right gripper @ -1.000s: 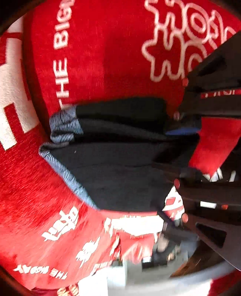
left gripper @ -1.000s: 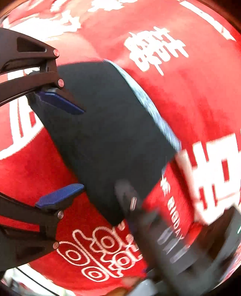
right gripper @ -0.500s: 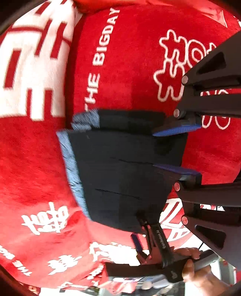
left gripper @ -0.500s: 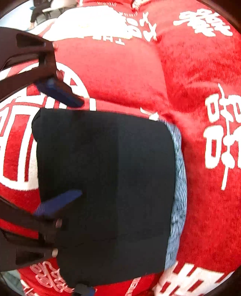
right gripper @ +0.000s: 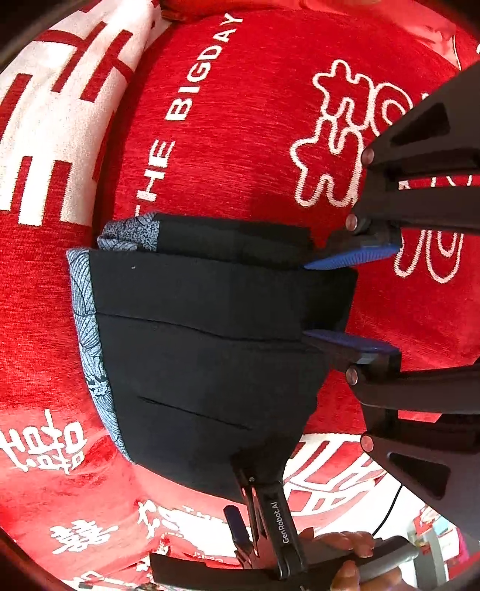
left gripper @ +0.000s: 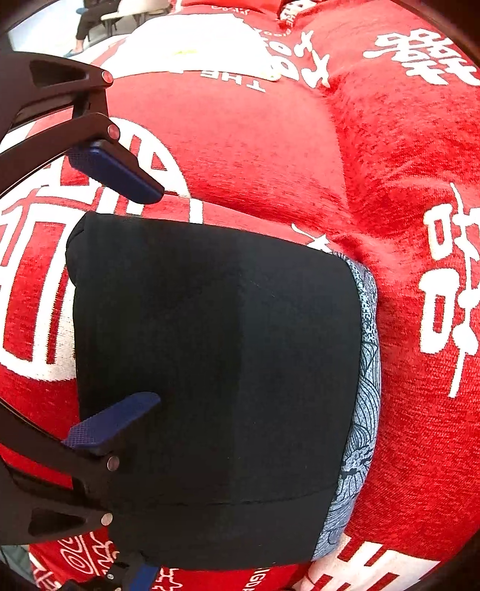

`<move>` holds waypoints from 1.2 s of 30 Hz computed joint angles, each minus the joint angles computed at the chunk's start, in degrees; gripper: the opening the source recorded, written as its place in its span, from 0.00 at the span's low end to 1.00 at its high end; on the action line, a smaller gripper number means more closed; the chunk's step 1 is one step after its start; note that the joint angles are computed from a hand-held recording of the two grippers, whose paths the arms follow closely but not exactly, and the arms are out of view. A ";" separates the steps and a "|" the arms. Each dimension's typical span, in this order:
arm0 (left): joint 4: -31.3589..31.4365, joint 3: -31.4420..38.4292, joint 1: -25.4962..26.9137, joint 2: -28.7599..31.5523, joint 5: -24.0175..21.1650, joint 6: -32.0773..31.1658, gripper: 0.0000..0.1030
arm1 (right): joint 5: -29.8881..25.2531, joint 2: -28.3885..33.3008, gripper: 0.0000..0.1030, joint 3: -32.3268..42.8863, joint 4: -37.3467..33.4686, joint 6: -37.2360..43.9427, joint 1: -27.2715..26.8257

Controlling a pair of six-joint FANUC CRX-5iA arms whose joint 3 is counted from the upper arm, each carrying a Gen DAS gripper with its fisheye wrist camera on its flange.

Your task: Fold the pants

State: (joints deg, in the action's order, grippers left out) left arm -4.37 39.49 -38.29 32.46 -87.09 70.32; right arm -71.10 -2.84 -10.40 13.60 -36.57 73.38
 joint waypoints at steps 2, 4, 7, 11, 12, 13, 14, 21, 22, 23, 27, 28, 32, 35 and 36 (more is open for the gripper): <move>-0.24 0.44 -0.14 0.06 -0.35 0.44 0.99 | -0.09 -0.22 0.37 0.16 -0.14 0.11 0.13; -0.38 0.62 -0.16 0.16 -0.36 0.32 0.99 | -0.44 -0.47 0.38 0.37 -0.57 0.75 0.34; 0.02 0.83 0.05 0.45 -0.66 0.16 0.99 | -0.81 -0.43 0.43 1.02 -1.58 1.18 0.49; 0.95 2.85 0.55 2.07 -2.74 0.27 0.99 | -1.17 -0.72 0.53 1.55 -1.99 -0.04 1.06; 1.13 3.23 0.65 2.35 -3.03 -0.03 0.99 | -1.27 -0.82 0.55 1.57 -1.88 -0.47 1.21; 1.28 3.32 0.74 2.46 -3.05 -0.40 0.99 | -1.40 -0.98 0.59 1.58 -1.81 -0.93 1.39; 1.42 3.30 0.83 2.51 -2.96 -0.76 0.99 | -1.56 -1.02 0.62 1.69 -1.86 -1.16 1.46; 3.88 4.24 2.06 3.69 -3.64 -2.04 0.99 | -3.22 -2.17 0.71 1.57 -1.48 -3.93 1.72; 4.15 4.71 2.27 3.80 -3.88 -2.20 0.99 | -3.26 -2.23 0.71 1.49 -1.53 -4.33 1.68; 4.21 4.82 2.36 3.66 -3.83 -2.24 0.99 | -3.55 -2.41 0.71 1.42 -1.60 -4.62 1.64; 5.06 7.81 3.56 4.48 -4.32 -3.86 0.99 | -4.52 -3.63 0.72 0.65 -1.31 -5.47 1.66; 5.18 8.95 3.78 5.08 -4.85 -4.12 0.99 | -4.47 -4.30 0.73 0.01 -1.09 -6.18 1.65; 5.86 17.35 4.87 9.97 -8.33 -5.19 0.99 | -2.47 -7.71 0.74 -3.80 0.36 -10.09 1.51; 8.19 28.35 5.94 16.88 -13.90 -3.44 0.99 | -1.64 -9.63 0.74 -6.28 2.25 -12.28 1.69; 8.77 31.88 6.07 19.03 -15.88 -2.68 0.99 | -1.47 -10.19 0.74 -6.95 2.68 -12.85 1.81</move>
State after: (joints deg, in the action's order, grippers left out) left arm 4.40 71.37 -32.22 51.49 -102.97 67.64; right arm -72.56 -13.03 -17.35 16.29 -49.42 75.20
